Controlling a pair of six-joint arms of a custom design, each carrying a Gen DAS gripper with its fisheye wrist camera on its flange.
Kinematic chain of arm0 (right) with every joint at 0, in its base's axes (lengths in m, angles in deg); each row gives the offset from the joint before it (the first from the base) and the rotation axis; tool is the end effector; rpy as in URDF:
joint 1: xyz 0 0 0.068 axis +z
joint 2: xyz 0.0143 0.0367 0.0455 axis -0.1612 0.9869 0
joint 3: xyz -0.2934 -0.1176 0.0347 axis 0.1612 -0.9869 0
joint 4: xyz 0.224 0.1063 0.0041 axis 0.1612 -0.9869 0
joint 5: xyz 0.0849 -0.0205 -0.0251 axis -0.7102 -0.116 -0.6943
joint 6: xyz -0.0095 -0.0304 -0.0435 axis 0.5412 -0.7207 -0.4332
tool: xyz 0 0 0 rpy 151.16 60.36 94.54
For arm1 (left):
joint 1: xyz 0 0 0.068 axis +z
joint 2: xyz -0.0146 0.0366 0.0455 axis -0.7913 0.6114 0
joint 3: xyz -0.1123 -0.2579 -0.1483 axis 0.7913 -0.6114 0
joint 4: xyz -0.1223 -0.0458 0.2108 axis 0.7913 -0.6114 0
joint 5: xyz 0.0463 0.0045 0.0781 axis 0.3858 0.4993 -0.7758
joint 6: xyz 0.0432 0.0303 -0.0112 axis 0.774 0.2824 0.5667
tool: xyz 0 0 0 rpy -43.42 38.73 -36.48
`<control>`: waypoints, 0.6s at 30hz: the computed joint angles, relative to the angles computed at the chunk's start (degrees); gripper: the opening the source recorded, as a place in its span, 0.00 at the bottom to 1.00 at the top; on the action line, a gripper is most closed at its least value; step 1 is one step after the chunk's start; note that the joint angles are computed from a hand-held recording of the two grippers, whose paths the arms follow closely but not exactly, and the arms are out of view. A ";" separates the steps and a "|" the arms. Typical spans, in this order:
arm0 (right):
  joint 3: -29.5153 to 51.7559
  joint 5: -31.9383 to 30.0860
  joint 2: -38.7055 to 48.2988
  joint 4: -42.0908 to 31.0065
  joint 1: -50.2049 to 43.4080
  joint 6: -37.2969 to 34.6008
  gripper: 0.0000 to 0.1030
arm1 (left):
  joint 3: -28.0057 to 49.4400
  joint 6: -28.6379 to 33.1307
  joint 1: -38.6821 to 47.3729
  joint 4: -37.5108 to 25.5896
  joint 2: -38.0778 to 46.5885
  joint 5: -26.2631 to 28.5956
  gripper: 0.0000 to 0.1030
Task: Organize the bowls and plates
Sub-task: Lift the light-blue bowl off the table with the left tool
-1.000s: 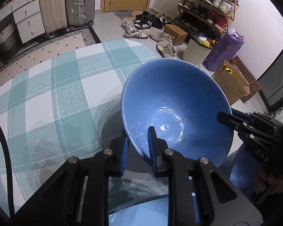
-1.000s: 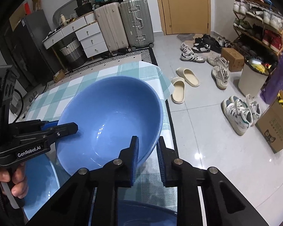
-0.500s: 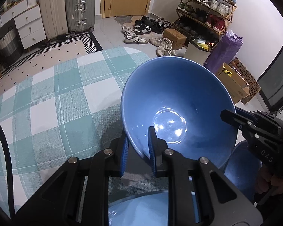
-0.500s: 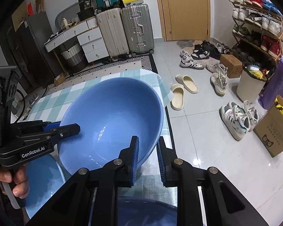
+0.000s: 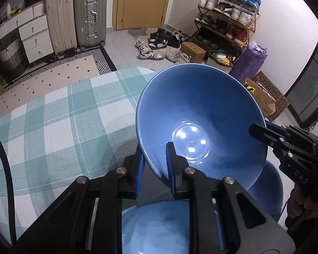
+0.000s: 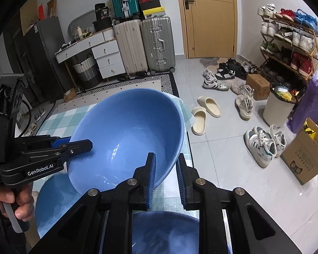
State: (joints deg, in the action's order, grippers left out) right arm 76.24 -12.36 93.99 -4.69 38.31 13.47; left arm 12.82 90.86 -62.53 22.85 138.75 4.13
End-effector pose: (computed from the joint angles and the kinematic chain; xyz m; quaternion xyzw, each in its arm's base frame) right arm 0.2473 0.2363 0.2563 0.2305 0.8943 -0.0322 0.3821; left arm 0.3995 -0.0902 0.2768 0.3829 0.8611 -0.2115 0.2590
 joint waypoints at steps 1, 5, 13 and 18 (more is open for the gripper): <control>0.62 0.41 -0.02 -0.86 0.41 0.39 0.19 | -0.14 0.14 0.24 -0.24 -0.60 0.22 0.16; 2.29 1.85 -0.26 -3.42 2.02 1.44 0.19 | -0.64 0.54 1.34 -1.52 -3.06 1.20 0.16; 5.45 4.36 -0.36 -7.20 5.22 2.99 0.19 | -1.24 2.37 4.66 -4.79 -7.42 4.21 0.16; 8.01 5.29 0.10 -9.97 7.06 4.70 0.19 | -1.49 4.08 6.85 -7.09 -9.52 5.79 0.16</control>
State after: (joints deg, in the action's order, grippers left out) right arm 84.25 -7.06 94.10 -14.66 45.37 18.16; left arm 11.33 94.94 -55.67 15.76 129.22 9.92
